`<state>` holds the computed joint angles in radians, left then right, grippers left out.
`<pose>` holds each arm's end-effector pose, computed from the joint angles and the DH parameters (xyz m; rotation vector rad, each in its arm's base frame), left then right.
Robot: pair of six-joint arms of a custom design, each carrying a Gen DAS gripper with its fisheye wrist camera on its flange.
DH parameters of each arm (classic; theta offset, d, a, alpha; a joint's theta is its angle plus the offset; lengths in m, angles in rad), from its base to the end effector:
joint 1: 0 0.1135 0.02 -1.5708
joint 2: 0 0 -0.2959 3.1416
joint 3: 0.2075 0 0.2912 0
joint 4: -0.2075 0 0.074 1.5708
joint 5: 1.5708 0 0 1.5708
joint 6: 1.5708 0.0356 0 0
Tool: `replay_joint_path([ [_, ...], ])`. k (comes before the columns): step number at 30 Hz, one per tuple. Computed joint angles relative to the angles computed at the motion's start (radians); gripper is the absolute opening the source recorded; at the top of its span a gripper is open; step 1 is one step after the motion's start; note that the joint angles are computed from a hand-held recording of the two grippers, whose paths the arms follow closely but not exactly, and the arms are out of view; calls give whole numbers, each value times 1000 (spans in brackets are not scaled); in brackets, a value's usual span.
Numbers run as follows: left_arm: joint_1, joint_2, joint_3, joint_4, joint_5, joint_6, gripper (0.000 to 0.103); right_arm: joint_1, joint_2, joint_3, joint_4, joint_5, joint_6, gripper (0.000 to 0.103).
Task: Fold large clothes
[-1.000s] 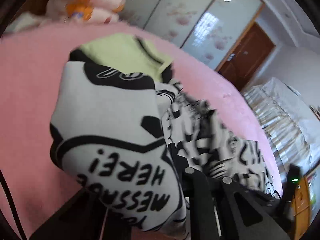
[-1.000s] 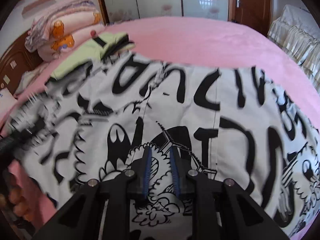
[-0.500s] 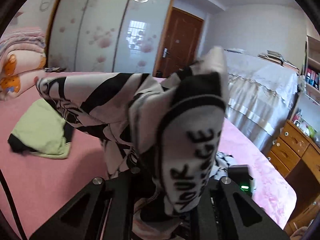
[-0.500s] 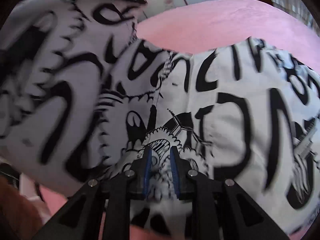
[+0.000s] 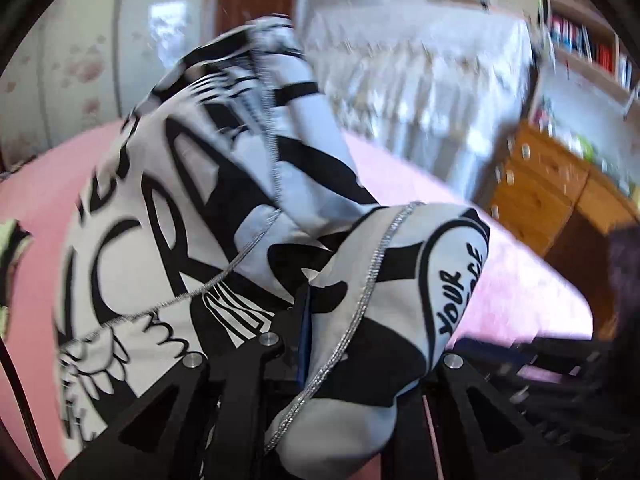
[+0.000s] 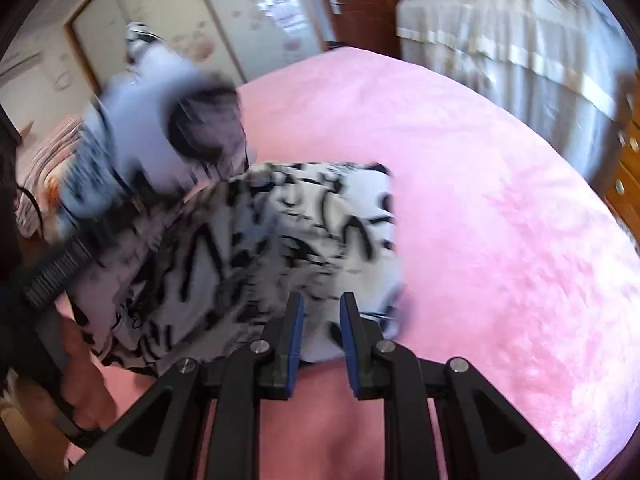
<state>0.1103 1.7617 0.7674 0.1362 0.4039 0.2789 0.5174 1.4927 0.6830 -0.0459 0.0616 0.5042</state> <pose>0.3510 0.0248 0.1171 0.3769 2.3303 -0.3034 0.2694 0.1508 0.1609 0.0121 2.4619 0.3835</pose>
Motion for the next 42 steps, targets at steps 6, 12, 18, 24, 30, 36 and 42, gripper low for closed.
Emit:
replay_joint_path([
  [6,-28,130,26,-7,-55,22,11,-43,14,-28,1,-20,-4,19],
  [12,1,84,100,-217,-51,52,16,-85,19,-16,24,-70,-12,19],
  [18,-49,35,114,-321,-103,62,26,-103,-7,11,-3,-80,-18,24],
  [24,-135,50,135,-335,-243,31,30,-120,-57,0,-21,-100,-1,36],
  [30,-147,37,94,-269,-277,8,43,-134,-78,-7,-33,-167,18,36],
  [36,-178,-41,-68,-107,-317,20,98,-164,-21,-9,24,-325,59,45],
  [42,-133,-170,-181,-73,-306,60,98,-179,49,-1,72,-427,107,45],
])
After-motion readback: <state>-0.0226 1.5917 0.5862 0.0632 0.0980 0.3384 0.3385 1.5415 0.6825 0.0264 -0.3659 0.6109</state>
